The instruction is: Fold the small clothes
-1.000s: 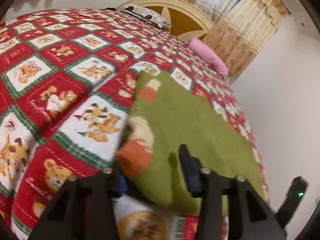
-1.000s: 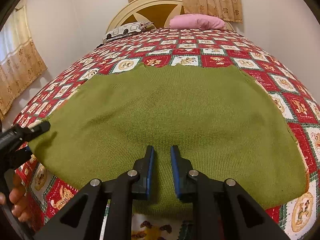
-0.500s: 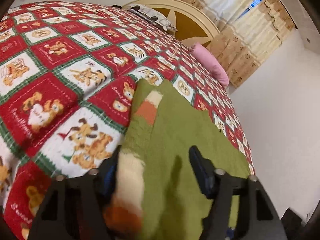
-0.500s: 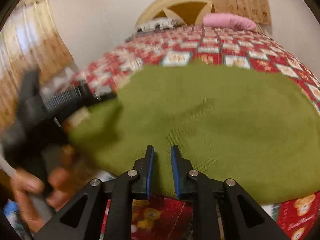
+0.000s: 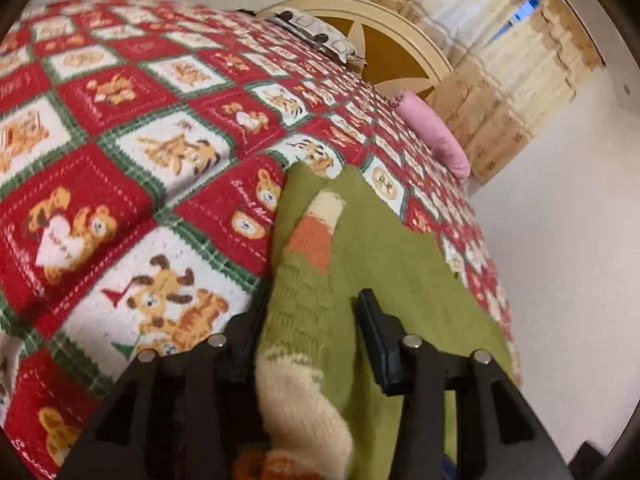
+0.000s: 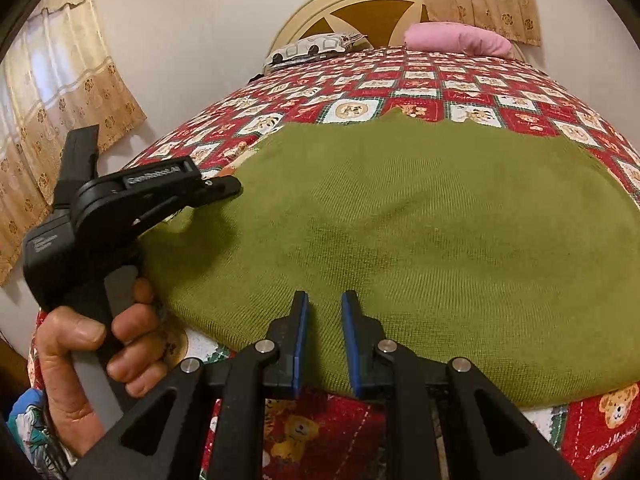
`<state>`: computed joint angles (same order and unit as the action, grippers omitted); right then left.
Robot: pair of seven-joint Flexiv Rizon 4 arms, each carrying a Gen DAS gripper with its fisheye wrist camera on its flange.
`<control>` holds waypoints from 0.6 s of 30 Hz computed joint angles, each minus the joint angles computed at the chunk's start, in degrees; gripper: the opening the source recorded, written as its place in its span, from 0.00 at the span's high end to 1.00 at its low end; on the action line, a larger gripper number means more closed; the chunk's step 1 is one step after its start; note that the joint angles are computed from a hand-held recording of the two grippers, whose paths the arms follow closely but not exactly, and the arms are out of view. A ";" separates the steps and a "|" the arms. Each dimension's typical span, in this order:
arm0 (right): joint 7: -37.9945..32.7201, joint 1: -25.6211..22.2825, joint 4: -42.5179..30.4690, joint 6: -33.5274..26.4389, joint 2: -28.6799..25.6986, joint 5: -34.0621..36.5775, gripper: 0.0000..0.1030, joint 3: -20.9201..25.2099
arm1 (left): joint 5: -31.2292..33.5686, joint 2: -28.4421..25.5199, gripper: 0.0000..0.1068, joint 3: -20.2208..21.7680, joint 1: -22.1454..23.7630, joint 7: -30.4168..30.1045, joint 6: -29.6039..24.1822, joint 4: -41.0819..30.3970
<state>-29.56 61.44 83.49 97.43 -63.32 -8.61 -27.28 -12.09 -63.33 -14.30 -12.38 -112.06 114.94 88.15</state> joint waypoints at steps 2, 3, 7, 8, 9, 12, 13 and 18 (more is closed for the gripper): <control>0.40 -0.76 -0.32 0.51 0.43 0.37 0.92 0.48 | 0.27 -0.13 0.65 -0.02 0.02 0.18 0.08 -0.15; 1.71 -0.43 -0.50 0.56 0.26 0.42 0.92 -0.74 | 1.02 -0.37 0.68 -0.99 0.88 -0.05 0.38 -0.02; 5.27 1.34 -2.74 -1.84 -1.69 3.17 0.92 -7.13 | 1.58 -0.44 0.73 -1.20 1.15 -0.55 0.72 0.13; 5.31 -0.51 -4.47 -3.88 -1.78 1.74 0.92 -5.45 | 0.32 0.08 0.74 0.50 -0.31 -0.16 0.13 0.05; 1.85 -2.89 -7.42 -7.60 -2.00 2.62 0.92 -1.93 | -0.81 0.45 0.75 1.87 -1.54 0.24 -0.44 -0.12; 5.89 -5.17 -7.86 -5.90 -2.92 -3.31 0.92 -0.28 | -6.04 1.92 0.77 8.76 -7.68 2.65 -2.68 -0.67; 6.35 -5.45 -7.63 -5.35 -2.75 -3.75 0.92 0.00 | -7.05 2.14 0.77 10.62 -9.41 3.76 -2.69 -0.94; 7.13 -6.81 -6.93 -1.27 -2.97 -2.99 0.92 1.54 | -13.44 2.00 0.78 20.91 -19.48 12.00 -3.99 -4.15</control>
<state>-22.43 54.63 76.57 96.17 -66.29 -11.59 -25.74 -25.53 -61.32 6.61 -31.86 -100.06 110.96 84.00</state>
